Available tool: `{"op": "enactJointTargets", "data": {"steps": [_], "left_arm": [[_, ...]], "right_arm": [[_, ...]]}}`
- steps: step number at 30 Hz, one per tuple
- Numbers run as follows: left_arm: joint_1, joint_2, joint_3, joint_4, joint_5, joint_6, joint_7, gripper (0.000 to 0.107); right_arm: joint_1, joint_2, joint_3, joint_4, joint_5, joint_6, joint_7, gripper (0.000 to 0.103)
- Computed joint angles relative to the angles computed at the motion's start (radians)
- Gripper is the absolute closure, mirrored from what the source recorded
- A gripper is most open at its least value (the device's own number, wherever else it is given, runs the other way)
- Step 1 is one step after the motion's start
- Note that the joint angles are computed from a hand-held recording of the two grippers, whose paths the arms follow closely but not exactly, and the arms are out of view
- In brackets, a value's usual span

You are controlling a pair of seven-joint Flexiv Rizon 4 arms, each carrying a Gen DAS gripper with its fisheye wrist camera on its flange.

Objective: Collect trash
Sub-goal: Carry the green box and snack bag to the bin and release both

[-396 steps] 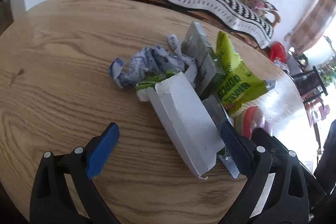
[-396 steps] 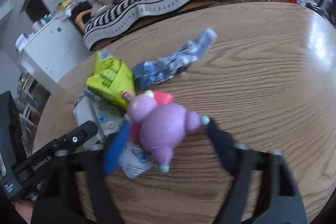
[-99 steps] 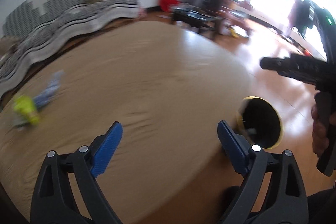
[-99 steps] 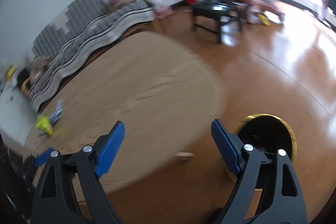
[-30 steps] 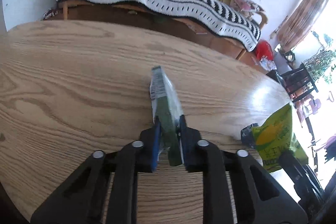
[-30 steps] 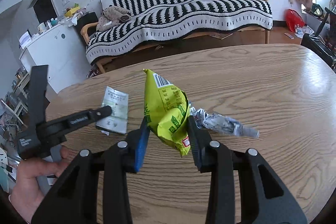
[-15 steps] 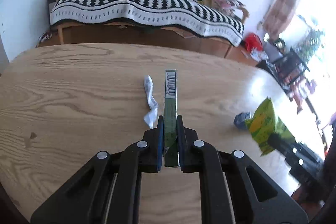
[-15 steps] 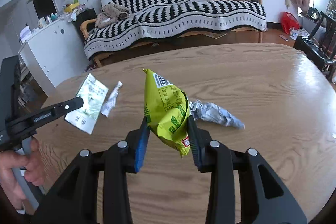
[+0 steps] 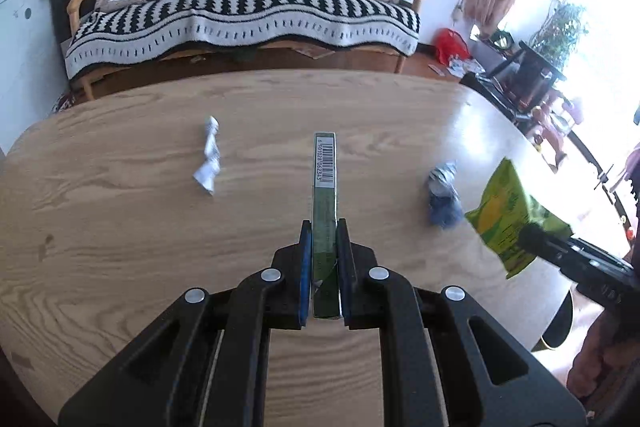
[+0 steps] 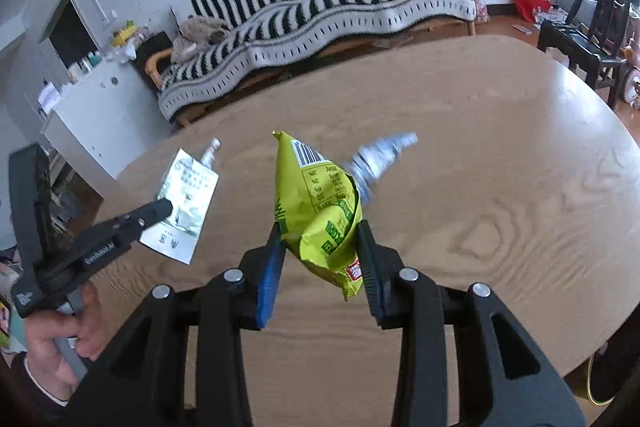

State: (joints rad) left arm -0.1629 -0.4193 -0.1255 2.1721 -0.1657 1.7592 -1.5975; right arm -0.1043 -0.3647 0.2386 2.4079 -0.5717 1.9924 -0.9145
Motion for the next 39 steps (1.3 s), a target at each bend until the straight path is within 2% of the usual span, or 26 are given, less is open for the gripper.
{"op": "enactJointTargets", "data": {"steps": [2,5,7,10,14,19,25,28,30,32,36,39], "left_arm": [[-0.029,-0.001,0.019,0.002,-0.005,-0.007,-0.008,0.096],[-0.027,0.008,-0.001,0.019,-0.001,0.0,-0.016,0.096],[-0.054,0.013,0.012,0.019,0.002,0.002,-0.017,0.096],[-0.081,0.013,0.011,0.012,0.0,0.005,-0.027,0.096],[-0.141,-0.002,0.018,-0.019,-0.003,0.007,-0.04,0.096],[-0.234,-0.044,0.007,-0.089,0.0,0.019,-0.045,0.096],[-0.264,-0.129,-0.11,-0.203,0.025,0.02,-0.026,0.096],[-0.348,-0.174,-0.089,-0.274,0.028,-0.002,-0.007,0.096],[-0.4,-0.215,-0.087,-0.336,0.024,-0.04,0.007,0.096],[-0.43,-0.266,-0.114,-0.408,0.012,-0.086,0.014,0.096],[-0.479,-0.382,-0.167,-0.569,-0.007,-0.185,0.041,0.096],[-0.552,-0.469,-0.139,-0.71,-0.019,-0.289,0.046,0.096]], "right_arm": [[0.074,0.025,-0.051,0.026,0.069,-0.013,-0.06,0.067],[0.054,0.048,-0.04,0.054,0.078,-0.011,-0.072,0.067],[0.092,0.081,-0.074,0.088,0.136,0.001,-0.117,0.067],[0.061,0.122,-0.086,0.131,0.152,0.01,-0.14,0.067],[-0.031,0.164,-0.111,0.176,0.118,0.035,-0.144,0.067],[-0.245,0.175,-0.179,0.222,-0.063,0.112,-0.073,0.067],[-0.494,0.151,-0.314,0.228,-0.34,0.206,0.053,0.067],[-0.596,0.123,-0.371,0.205,-0.455,0.222,0.111,0.067],[-0.67,0.09,-0.408,0.167,-0.56,0.222,0.181,0.067],[-0.722,0.062,-0.438,0.127,-0.648,0.209,0.247,0.067],[-0.795,-0.007,-0.489,0.053,-0.759,0.208,0.35,0.067],[-0.831,-0.068,-0.522,-0.014,-0.855,0.226,0.45,0.067]]}}
